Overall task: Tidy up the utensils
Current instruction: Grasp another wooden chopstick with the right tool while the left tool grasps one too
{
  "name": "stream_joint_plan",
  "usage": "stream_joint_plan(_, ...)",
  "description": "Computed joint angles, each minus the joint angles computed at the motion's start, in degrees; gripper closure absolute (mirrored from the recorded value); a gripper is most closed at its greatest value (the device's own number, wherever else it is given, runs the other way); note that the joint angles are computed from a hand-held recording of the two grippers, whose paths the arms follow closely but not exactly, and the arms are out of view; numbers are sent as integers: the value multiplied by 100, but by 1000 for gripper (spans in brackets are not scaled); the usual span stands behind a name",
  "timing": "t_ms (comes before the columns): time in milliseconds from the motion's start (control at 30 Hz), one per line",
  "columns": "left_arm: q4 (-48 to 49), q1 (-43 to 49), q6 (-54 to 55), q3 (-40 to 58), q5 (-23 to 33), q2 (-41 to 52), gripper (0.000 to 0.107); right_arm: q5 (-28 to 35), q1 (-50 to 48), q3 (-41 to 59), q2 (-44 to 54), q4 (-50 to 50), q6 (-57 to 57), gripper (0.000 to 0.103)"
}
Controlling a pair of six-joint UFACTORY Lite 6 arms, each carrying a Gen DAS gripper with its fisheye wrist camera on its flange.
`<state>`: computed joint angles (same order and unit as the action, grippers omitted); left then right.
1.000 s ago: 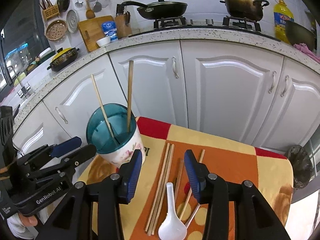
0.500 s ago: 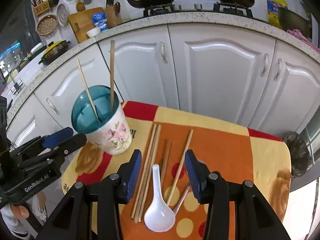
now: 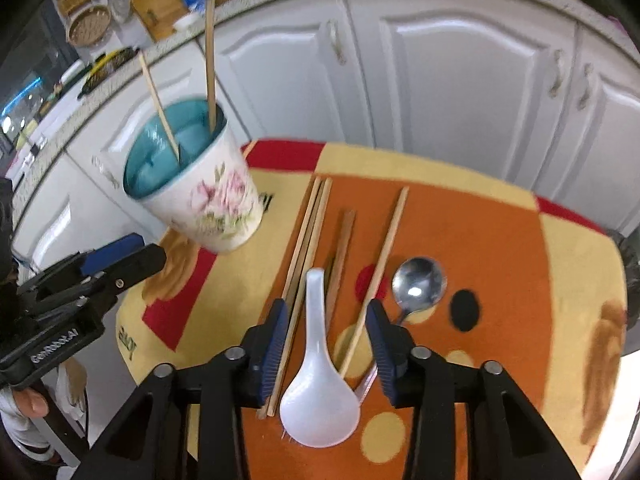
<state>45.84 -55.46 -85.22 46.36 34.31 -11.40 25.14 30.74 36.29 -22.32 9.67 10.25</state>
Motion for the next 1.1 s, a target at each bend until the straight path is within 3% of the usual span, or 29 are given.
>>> stream_joint_plan(100,-91,92,53,-88,-209,50,63,-251,66,38,371,-258,225,67)
stream_joint_plan(333,-297,354,277,-95,-1075,501,63,-497,-879,499,1320,969,-1211,75)
stream_joint_plan(433,-896,591,876,11,-1763,921,63,-496,-1088,821,1748,1345,-1679,75)
stream_joint_plan(567,-1441,683,1499,426,-2028,1688,64,-500,-1206,1172,2231,1499,-1925,75)
stream_joint_plan(700,-1646,694,1775,829,-1959,2308,68,-479,-1296,1484,2635,1782,-2277,75)
stream_joint_plan(800,-996,593,1222,933,-1719,2402,68,-472,-1279,1665,2881,1886,-2400,75)
stream_joint_plan(933,-1299,754,1568,897,-1805,2383,68,-442,-1317,1816,3078,1873,-2459,75)
stream_joint_plan(1100,-945,682,1247,1110,-1614,2564,68,-451,-1295,2076,3440,1688,-2325,75)
